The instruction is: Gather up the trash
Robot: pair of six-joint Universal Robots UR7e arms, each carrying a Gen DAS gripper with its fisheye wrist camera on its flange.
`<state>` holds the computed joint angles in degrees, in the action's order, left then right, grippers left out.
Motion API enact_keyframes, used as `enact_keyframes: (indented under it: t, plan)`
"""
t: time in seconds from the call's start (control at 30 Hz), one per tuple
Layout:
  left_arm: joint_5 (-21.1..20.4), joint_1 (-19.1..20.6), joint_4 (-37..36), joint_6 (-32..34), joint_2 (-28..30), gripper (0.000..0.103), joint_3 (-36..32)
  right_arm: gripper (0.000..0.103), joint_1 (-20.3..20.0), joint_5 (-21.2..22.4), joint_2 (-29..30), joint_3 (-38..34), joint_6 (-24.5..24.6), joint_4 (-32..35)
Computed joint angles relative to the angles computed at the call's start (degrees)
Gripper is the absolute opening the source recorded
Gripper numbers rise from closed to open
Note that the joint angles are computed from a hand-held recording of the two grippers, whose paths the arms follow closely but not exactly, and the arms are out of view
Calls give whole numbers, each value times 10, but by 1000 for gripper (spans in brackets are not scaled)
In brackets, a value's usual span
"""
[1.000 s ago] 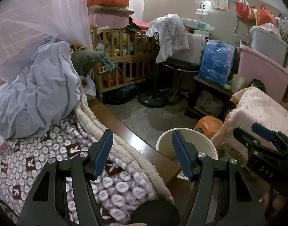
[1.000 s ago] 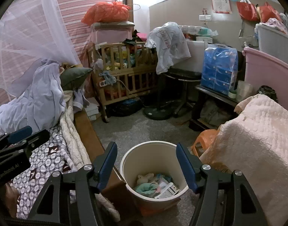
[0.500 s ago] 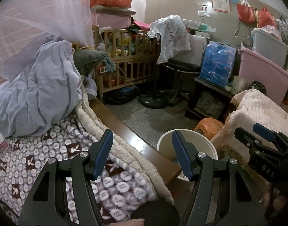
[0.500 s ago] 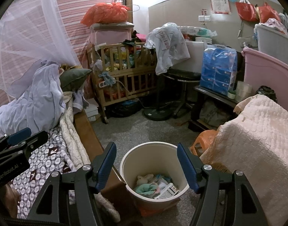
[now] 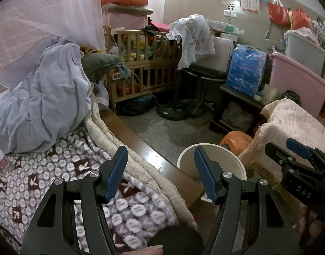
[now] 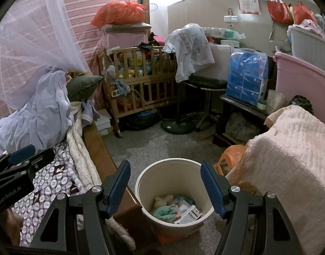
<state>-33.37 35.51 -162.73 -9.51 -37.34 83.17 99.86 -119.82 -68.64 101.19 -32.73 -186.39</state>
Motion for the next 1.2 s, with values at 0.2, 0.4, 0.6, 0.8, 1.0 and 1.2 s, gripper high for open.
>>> enact_keyframes:
  t: [0.2,0.4,0.6,0.8,1.0,1.2]
  plan:
    - [-3,2,0,-3,1,64,3,66,0,0,0,0,-1,-1]
    - [-3,2,2,-5,3,64,1,67,0,-1,0,-1,0,1]
    - [-5,2,4,-5,2,64,1,67,0,-1,0,-2,1,3]
    - [-4,2,5,-6,3,64,0,67,1,-2,0,-2,0,3]
    - [-5,2,5,-7,4,64,1,68,-1,-1,0,-2,1,4]
    - [-12,6,3,-1,2,64,5,68,-1,-2,-1,-3,2,8]
